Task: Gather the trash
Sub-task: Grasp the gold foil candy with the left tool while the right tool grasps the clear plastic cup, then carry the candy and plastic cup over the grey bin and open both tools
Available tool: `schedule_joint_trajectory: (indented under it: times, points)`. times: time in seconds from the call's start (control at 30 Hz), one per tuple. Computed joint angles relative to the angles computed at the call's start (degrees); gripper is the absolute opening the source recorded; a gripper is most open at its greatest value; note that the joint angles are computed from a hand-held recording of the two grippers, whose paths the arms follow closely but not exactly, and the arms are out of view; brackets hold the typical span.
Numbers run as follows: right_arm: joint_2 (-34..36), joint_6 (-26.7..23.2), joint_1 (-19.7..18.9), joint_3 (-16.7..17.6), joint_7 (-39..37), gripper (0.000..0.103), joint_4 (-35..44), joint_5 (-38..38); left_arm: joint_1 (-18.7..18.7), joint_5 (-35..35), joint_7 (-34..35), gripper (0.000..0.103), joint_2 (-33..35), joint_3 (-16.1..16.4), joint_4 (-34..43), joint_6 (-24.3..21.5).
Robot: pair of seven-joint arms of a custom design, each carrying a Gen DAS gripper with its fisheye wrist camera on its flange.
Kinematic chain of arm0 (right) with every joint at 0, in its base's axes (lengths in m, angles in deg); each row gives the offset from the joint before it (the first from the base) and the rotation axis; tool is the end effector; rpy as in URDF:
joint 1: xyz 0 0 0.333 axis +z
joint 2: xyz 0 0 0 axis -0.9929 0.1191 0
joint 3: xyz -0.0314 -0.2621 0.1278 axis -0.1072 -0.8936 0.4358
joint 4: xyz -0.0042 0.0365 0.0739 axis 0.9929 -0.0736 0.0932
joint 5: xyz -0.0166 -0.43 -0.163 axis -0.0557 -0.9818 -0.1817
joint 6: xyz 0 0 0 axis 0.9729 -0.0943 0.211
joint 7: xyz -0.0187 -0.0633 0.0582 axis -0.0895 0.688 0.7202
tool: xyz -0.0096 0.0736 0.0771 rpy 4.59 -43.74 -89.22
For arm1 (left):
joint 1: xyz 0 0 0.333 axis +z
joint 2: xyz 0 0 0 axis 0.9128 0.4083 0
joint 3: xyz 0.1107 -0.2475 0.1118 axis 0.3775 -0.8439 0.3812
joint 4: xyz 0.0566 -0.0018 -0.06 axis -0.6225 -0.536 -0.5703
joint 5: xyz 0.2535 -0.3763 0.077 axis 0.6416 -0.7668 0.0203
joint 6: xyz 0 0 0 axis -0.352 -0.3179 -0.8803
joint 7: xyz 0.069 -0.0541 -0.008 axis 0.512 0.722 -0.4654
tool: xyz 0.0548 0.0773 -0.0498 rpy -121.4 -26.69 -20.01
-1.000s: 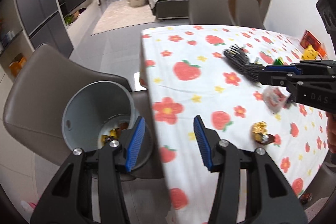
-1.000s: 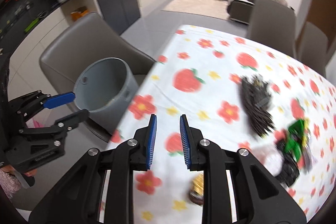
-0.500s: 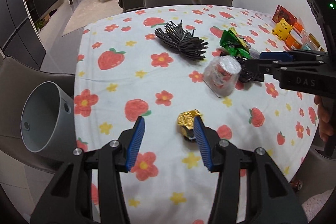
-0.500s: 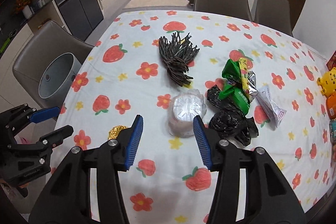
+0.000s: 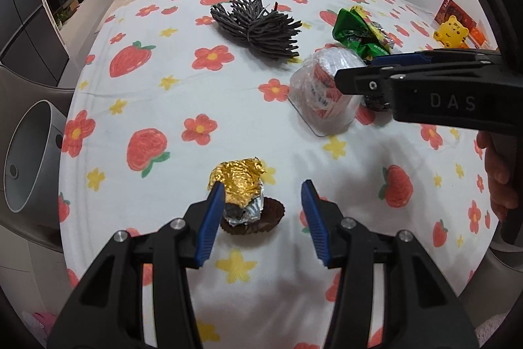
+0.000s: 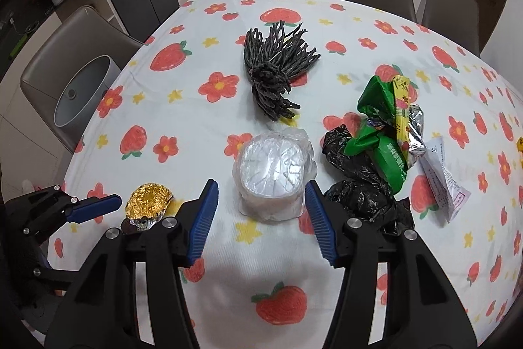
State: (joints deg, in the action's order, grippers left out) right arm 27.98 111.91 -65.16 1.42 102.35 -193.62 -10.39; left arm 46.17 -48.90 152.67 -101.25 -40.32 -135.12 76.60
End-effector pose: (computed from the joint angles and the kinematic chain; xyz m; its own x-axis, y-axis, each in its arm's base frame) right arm 0.4105 0.1892 0.4003 0.0588 -0.9951 -0.0796 -0.8851 -0.0151 -0.4652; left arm 0.4122 -0.1513 0.3507 -0.5255 -0.8472 0.0777 -0.7704 0.4351 -0.4659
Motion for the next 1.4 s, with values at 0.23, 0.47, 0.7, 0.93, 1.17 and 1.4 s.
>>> schedule_joint_trajectory:
  times: [0.23, 0.47, 0.7, 0.93, 1.17, 1.4]
  points:
    - [4.3, 1.4, -0.1, -0.9, -2.6, 0.053, 1.7, 0.2, 1.2, 0.5, -2.4, 0.041, 4.3, -1.1, 1.5, 1.3]
    - [6.0, 0.7, -0.4, -1.3, -4.6, 0.044, 2.6, 0.3, 1.4, 0.6, -3.2, 0.03, 5.6, -0.8, 1.7, 2.1]
    - [3.1, 1.1, -0.4, -1.0, -4.2, 0.042, 1.1, 0.9, 0.6, -0.6, -1.6, 0.018, 5.0, -0.5, 1.9, 1.6]
    - [0.5, 0.3, 0.6, -0.7, -4.2, 0.042, 0.9, 1.5, 0.5, -1.2, -0.1, 0.017, 1.7, 0.3, 0.9, 0.3]
    - [-0.4, -0.2, 2.3, -0.1, -4.0, 0.042, 2.3, 2.4, 2.9, -0.4, 0.1, 0.017, -2.5, 1.5, -0.4, -1.4]
    - [4.4, 0.7, 5.2, 0.9, -5.0, 0.042, 7.8, 3.5, 8.1, 1.8, 0.0, 0.017, -7.0, 3.6, -1.5, -3.2]
